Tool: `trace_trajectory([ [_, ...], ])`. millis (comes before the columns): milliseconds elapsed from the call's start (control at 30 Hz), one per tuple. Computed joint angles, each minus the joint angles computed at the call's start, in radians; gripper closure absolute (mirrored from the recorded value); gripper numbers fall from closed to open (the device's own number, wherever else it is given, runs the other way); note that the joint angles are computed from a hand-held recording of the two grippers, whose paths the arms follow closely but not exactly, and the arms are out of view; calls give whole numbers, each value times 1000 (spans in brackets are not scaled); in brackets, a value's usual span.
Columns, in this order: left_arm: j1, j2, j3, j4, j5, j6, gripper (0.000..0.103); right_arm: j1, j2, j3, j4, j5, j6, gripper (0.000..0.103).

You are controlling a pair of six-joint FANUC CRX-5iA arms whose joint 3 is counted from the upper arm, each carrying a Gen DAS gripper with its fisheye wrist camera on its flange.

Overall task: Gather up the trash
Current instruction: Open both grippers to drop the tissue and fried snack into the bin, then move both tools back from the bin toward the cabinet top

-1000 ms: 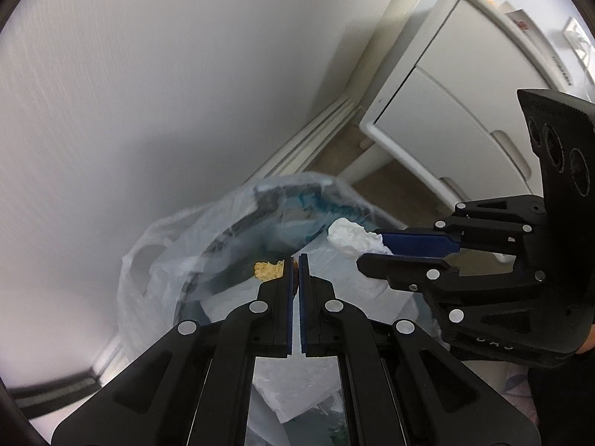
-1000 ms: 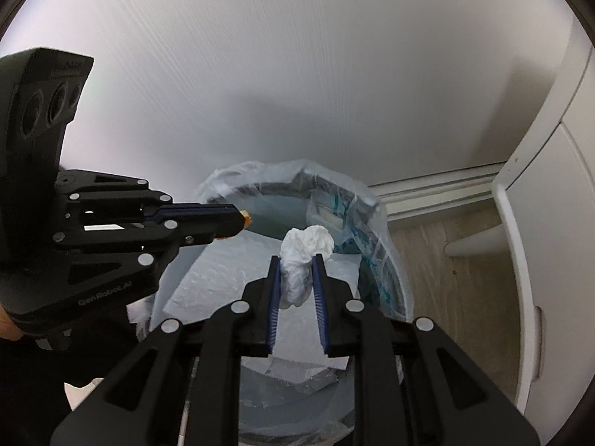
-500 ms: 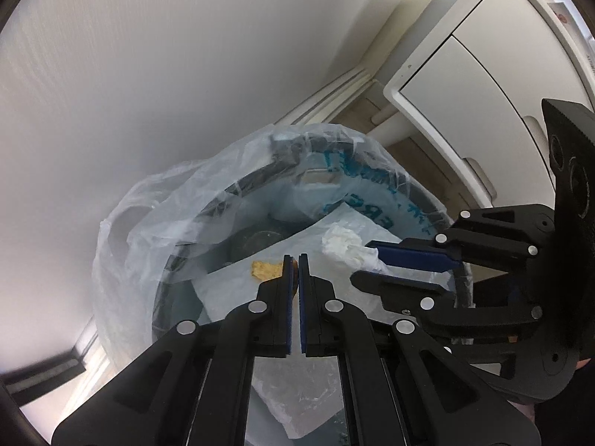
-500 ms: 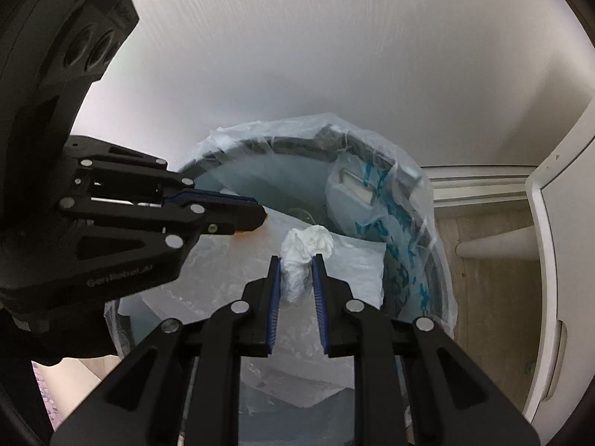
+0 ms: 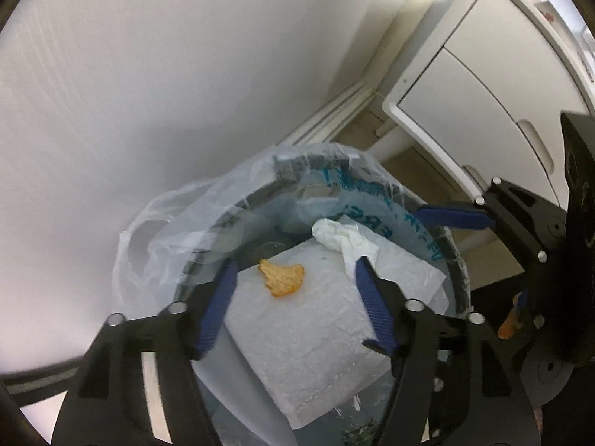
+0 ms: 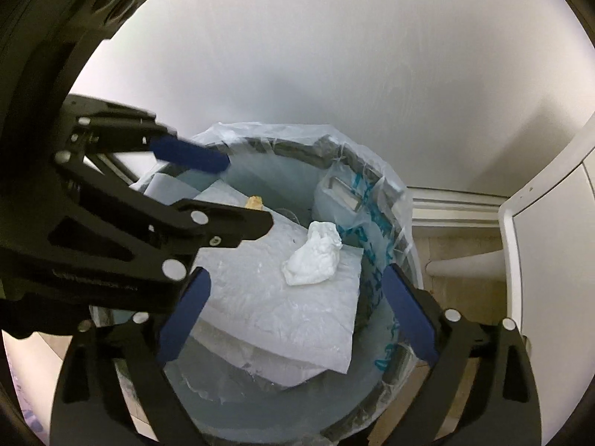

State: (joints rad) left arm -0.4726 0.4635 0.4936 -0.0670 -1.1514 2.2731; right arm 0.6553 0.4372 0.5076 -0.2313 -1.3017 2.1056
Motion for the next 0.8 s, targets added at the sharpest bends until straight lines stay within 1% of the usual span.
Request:
trace_trajectory([
  [67,-8,-2,13,-29,-16,21,16,2,-19,-17,10,7,3,7],
  [167,-15,-16,14,-55,-18,43,7,8,-43,-35,21,19,-6,7],
  [333,-39,-31,39,-105,-42,41,6,-13,-102,-54,8,22,-22,7],
  [433,-52,-20,72,-127,-64,35,6,-23,-136,-62,5,14,-39,7],
  [500,-62,-31,74,-143,-65,56,6,-30,-164,-65,10,2,-55,7],
  [600,-76,-51,81,-172,-61,91,6,-46,-168,-51,-9,7,-59,7],
  [800,-109,-37,189,-238,-132,96,6,-72,-207,-28,-37,21,-97,7],
])
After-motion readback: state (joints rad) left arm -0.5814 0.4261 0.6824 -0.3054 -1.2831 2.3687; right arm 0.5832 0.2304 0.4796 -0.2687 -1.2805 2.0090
